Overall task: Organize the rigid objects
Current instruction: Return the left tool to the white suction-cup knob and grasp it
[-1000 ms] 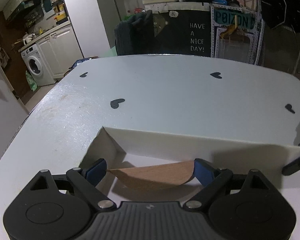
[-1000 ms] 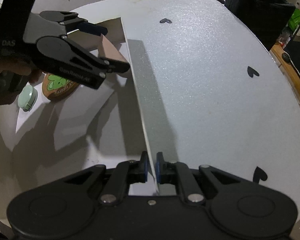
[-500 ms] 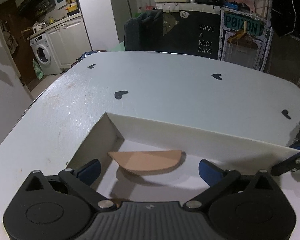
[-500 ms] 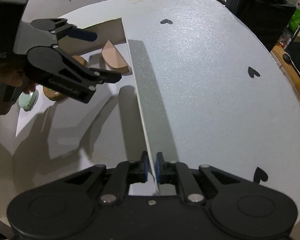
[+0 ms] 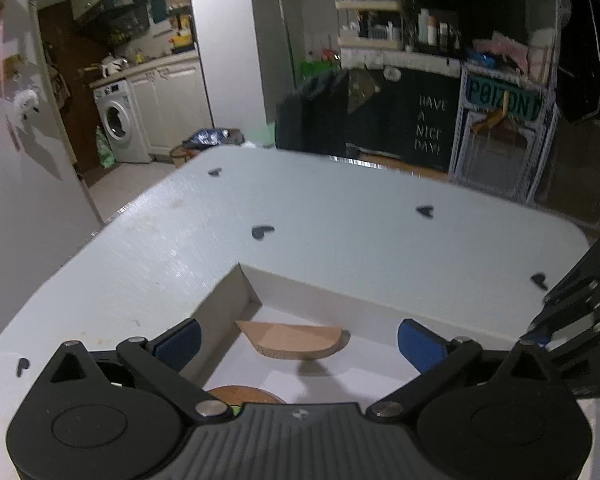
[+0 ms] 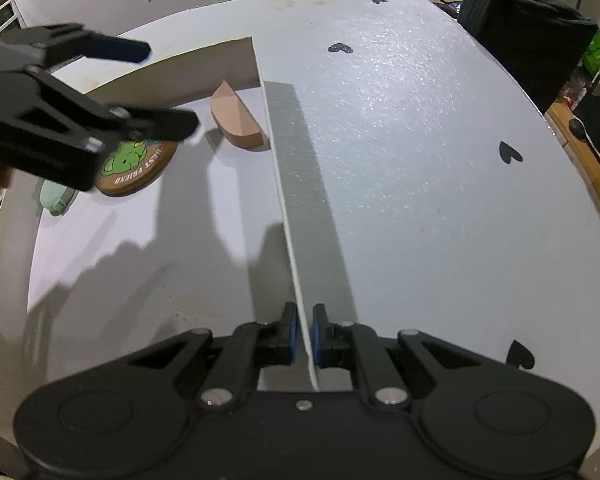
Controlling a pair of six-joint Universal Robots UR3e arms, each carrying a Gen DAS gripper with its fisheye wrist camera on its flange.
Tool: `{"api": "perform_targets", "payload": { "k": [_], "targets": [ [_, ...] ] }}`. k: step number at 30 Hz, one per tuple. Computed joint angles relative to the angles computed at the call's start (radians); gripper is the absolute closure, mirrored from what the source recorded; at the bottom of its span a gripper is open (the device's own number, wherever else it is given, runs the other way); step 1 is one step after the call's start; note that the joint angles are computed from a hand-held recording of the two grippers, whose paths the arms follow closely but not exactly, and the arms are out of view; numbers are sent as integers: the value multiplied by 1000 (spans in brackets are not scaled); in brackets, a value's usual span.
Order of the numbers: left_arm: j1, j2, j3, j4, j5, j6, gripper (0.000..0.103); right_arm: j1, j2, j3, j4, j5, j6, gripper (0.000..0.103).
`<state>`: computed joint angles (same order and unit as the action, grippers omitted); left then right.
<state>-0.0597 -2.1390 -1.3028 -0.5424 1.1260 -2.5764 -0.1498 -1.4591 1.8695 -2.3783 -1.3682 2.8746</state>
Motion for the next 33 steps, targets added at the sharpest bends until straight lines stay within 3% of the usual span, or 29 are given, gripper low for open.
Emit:
{"api": "perform_targets", "payload": {
  "k": [16, 33],
  "targets": [
    [54, 341, -395, 159, -37, -136, 0, 20, -11, 36, -59, -26, -7, 93],
    [208, 685, -824, 290, 16, -327, 0, 33, -22, 70, -106, -45, -3, 91]
  ]
}}
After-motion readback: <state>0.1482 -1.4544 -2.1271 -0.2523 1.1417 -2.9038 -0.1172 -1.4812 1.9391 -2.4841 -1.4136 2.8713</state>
